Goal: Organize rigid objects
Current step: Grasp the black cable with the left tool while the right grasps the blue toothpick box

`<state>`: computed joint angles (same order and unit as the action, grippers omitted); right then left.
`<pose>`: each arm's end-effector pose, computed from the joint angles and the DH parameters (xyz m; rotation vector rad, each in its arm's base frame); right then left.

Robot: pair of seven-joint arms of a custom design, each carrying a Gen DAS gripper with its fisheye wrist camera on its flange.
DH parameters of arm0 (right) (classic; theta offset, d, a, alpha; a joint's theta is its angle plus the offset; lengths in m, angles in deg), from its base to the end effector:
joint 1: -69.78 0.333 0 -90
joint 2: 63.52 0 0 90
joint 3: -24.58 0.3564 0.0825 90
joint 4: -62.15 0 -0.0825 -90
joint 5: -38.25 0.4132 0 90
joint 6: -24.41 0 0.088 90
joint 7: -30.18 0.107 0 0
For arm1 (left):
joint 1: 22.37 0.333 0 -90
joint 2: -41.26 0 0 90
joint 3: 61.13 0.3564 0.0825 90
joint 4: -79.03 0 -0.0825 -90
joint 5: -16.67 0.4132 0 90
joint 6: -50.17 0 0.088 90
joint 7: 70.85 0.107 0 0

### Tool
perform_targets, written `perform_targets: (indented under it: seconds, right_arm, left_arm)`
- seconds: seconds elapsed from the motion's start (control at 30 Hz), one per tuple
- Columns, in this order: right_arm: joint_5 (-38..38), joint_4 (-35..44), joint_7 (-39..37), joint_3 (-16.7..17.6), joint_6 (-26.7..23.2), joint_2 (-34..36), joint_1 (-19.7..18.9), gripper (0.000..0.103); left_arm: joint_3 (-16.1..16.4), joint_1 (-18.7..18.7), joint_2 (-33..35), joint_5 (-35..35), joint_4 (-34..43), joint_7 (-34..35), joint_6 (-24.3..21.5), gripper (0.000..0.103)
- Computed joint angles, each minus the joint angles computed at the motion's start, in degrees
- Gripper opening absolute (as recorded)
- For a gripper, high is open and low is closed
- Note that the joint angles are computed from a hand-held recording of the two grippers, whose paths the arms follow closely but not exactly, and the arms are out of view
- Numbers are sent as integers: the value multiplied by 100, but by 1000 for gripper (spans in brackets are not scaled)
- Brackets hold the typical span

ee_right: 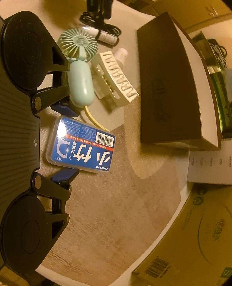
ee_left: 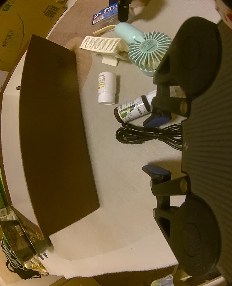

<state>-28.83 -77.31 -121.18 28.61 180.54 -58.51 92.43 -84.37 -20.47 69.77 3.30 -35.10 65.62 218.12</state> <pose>0.4402 0.2597 0.2926 -1.2990 2.3401 -0.5591 0.6504 -0.2140 0.2899 -0.9613 2.6526 -0.6925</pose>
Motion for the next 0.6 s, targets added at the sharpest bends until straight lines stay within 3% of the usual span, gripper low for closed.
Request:
perform_targets:
  seconds: [0.13, 0.3, 0.6]
  right_arm:
    - [126, 28, 17, -28, 11, 46, -31, 63]
    - [351, 66, -43, -47, -69, 93, -18, 63]
    - [550, 152, -263, -96, -201, 199, 37, 59]
  left_arm:
    - [-177, 125, 147, -157, 196, 156, -251, 20]
    - [-47, -48, 130, -140, 156, 60, -107, 19]
    - [-267, 175, 64, -222, -38, 266, 77, 17]
